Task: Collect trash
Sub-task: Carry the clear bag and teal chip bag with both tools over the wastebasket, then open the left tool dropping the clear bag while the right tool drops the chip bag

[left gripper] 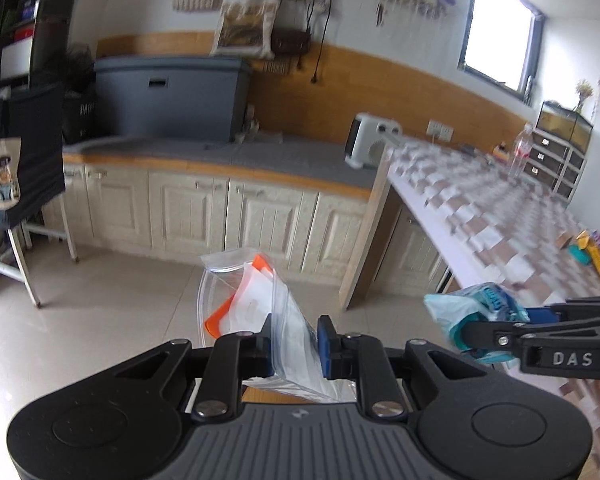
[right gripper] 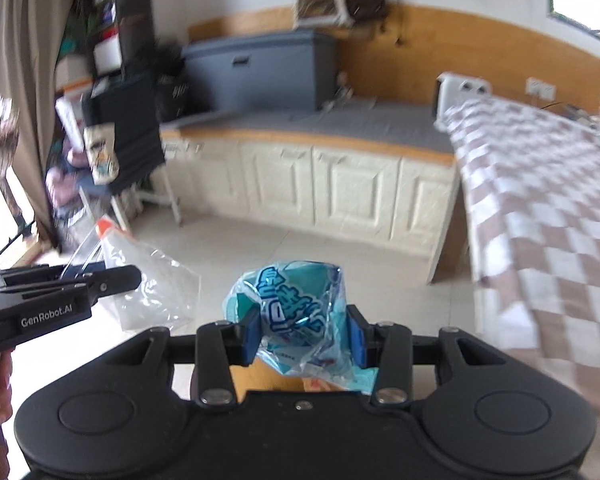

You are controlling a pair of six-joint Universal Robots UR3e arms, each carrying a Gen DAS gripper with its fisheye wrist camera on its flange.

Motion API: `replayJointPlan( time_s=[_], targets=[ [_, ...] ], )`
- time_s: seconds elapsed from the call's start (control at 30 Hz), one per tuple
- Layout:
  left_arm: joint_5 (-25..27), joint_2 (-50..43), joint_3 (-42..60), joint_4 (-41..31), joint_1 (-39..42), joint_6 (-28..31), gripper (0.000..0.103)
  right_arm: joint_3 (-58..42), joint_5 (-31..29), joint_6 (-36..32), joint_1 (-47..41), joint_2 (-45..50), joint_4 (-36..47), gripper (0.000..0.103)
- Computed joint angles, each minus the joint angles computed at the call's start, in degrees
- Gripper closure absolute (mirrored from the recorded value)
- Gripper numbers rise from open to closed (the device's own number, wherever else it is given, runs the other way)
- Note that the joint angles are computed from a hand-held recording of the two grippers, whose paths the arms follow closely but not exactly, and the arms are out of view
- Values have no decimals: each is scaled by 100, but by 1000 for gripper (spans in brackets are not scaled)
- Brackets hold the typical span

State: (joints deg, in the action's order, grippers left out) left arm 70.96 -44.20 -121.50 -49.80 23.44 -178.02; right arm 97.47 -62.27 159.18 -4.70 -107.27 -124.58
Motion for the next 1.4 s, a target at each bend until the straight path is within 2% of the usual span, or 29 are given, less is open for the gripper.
replayJointPlan(
  time_s=[0.2,0.43,0.73,0.9,1.07,1.17,1.27,1.4],
  targets=[
    [271,-990,31,299,-305,417,82,-1277,-695,17,883,1589,539,59],
    [454,-2255,128,723,-632,825,82,-1939,-975,295,1169,2709,820,59],
    [766,-3433,265,976,-1055,1115,82,-2346,-1056,704,1079,3452,1499,58],
    [888,-3887,384,876,-1259,1340,81,-2547,-1137,813,1107,3711,1853,57],
    [886,-4067,442,679,-1269,1681,81,-2609,-1293,964,1188,3850,1867,54],
    [902,-4116,492,600,-1258,1764,81,-2711,-1163,1115,1186,3944,1922,52],
    [917,-4180,568,564,-1265,1807,81,-2598,-1062,1126,1140,3901,1831,48],
    [953,-4364,759,544,-1330,1857,81,-2557,-1249,1308,1187,3893,1749,33]
  ],
)
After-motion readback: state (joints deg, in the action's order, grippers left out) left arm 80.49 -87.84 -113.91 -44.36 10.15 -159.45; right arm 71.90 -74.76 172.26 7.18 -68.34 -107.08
